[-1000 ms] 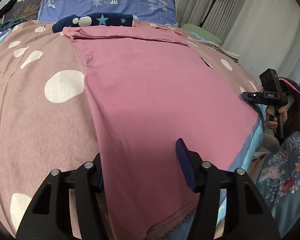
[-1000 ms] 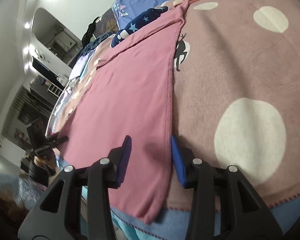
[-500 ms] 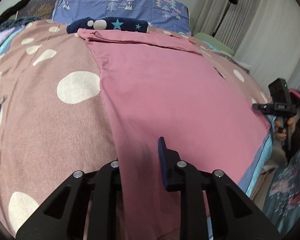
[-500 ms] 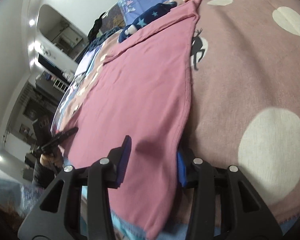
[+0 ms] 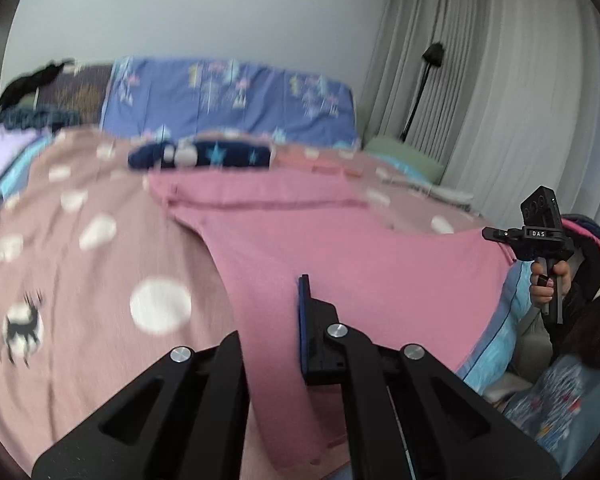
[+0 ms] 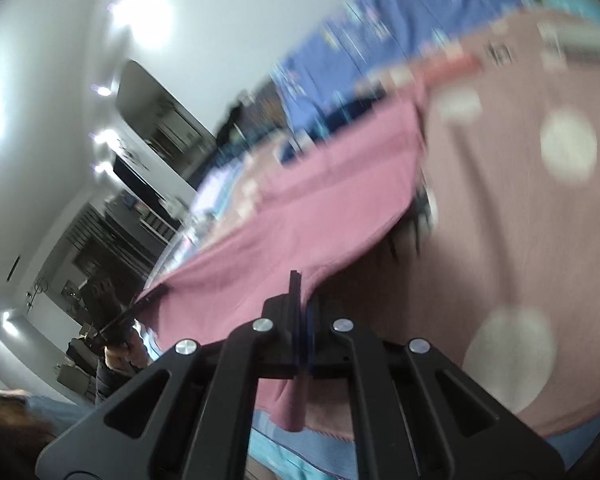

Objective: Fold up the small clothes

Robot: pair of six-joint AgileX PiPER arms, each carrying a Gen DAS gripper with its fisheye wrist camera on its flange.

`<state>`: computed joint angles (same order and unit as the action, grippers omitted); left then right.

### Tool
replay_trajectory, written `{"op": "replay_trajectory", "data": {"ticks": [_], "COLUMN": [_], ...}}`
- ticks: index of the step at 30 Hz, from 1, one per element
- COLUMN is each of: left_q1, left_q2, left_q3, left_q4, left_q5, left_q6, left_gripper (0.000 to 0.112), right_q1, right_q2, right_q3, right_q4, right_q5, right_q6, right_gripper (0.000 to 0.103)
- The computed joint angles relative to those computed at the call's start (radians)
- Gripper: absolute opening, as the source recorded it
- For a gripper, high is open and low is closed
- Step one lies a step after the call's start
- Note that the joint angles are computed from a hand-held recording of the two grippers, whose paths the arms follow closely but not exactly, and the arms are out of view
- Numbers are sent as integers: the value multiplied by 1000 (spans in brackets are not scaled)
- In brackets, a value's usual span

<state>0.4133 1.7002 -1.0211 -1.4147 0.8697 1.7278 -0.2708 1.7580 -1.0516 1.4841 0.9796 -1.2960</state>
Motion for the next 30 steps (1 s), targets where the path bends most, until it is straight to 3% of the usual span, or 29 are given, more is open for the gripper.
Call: {"op": "replay_trajectory", "data": {"ticks": [7, 10, 14, 20, 25, 30], "left_q1": [-1, 5, -16, -56, -75, -191], "left_q2": [-225, -264, -173, -160, -102, 4], "left_q3": [133, 207, 213, 199, 74, -86], "left_q4": [-31, -20, -12, 11, 9, -23], "left_q5": [-1, -21, -56, -101, -120, -301], "left_q6": [24, 38, 8, -44, -104, -109], "left_gripper": [2, 3, 3, 3, 3, 3], "right_q1": [-96, -98, -57, -28, 1, 65], "right_q2": [-224, -285, -194, -118, -70, 70], "right_q3": [78, 154, 168, 123, 13, -172], "right_q4": [8, -33, -92, -52, -4, 37], "right_q5": [30, -5, -96, -97, -127, -235], "right_q6": [-56, -86, -38, -35, -12, 20], "right_gripper": [2, 2, 2, 2, 2, 2]}}
